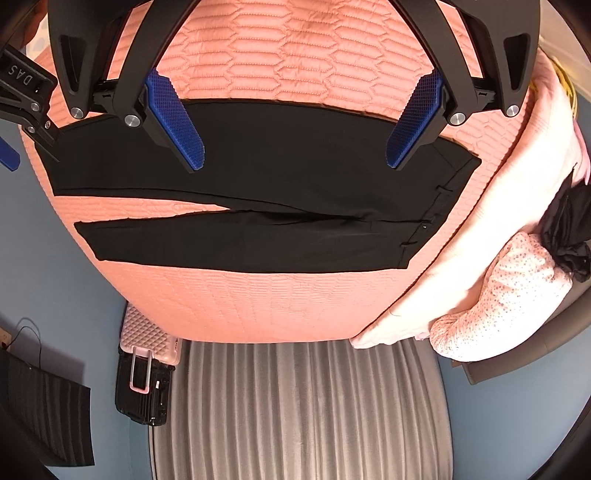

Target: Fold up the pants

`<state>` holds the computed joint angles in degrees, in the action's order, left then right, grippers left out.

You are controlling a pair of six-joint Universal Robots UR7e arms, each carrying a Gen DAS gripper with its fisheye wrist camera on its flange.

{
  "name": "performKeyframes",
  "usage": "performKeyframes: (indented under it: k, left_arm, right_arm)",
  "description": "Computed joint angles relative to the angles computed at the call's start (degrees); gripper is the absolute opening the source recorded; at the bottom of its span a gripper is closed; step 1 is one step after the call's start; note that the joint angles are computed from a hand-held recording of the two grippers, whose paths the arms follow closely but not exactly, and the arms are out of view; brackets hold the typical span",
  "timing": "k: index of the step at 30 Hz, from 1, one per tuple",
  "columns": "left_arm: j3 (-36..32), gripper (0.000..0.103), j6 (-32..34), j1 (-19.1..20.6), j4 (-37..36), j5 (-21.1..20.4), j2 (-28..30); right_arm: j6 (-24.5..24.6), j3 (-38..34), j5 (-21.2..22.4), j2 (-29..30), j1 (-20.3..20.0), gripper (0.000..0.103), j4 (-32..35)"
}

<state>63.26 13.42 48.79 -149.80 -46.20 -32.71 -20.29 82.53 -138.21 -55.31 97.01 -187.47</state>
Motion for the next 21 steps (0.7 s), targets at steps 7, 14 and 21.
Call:
performKeyframes:
  k: [7, 14, 21]
  left_arm:
    - [-0.9, 0.098, -0.4, 0.0, 3.1, 0.5, 0.2]
    - [-0.1, 0.098, 2.5, -0.6, -0.1, 1.9, 0.4]
    - [-0.3, 0.098, 0.9, -0.2, -0.4, 1.7, 0.5]
  right_arm:
    - [-0.3, 0.0, 0.1, 0.1, 0.1, 0.098, -0.4]
    - [-0.1, -0.2, 0.3, 0.1, 0.0, 0.098, -0.3]
    - [0.2, -0.2, 0.3, 0.0, 0.0, 0.098, 0.0]
